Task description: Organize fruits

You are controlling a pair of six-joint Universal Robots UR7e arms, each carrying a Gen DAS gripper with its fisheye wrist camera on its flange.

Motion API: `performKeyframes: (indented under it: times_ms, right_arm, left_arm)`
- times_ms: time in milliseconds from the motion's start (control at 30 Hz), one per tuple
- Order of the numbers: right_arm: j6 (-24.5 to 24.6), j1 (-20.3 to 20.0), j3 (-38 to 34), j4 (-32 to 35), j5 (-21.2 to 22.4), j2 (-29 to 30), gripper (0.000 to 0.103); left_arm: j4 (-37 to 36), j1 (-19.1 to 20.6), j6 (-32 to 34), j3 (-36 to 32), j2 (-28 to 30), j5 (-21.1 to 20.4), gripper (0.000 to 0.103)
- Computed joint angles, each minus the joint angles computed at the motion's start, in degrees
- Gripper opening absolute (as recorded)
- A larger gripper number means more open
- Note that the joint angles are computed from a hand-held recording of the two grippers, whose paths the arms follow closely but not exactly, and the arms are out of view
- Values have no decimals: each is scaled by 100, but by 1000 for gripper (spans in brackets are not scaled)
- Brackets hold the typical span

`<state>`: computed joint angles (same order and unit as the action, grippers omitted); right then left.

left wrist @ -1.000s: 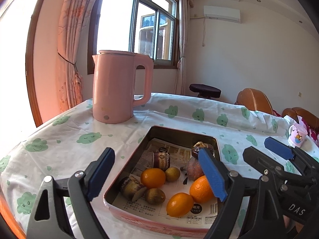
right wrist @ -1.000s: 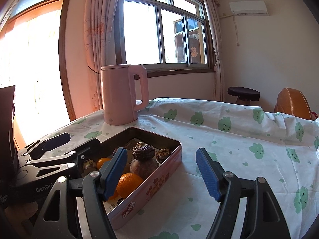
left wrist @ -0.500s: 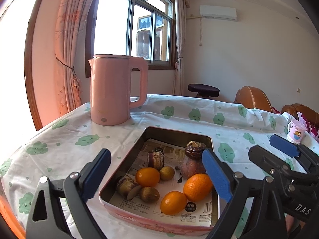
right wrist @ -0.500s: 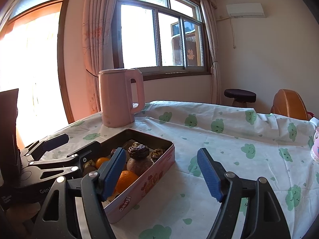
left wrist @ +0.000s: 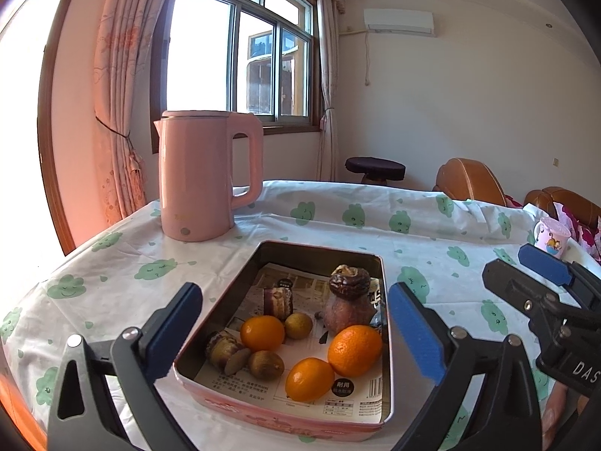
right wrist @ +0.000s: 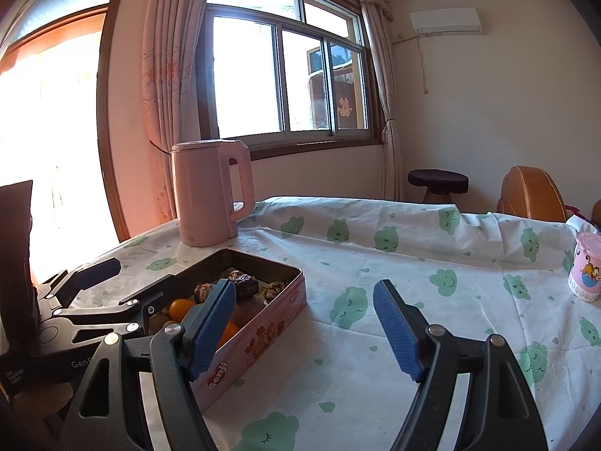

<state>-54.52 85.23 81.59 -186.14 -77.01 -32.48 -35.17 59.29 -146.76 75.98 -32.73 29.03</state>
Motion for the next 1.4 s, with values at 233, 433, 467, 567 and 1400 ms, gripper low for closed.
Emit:
performKeyframes:
  times_ms: [233,433,467,567,1400]
  right_arm:
    - [5,-22,46,-71,37,-41,78]
    - [-3,-23,59,-86,28,-49,78]
    - [3,-23,59,-81,30,-51,78]
    - [1,-24,61,-86,35,-50,79]
    - [-193,-55,164,-378,31,-81,79]
  left_arm:
    - [91,2,-26,-84,51,3,103]
    - [264,14,-173,-130,62,22,103]
    - [263,15,-169,-128,60,26,103]
    - [259,15,-175,-123,58,36,103]
    - [357,26,-319,-187,112,-24,103]
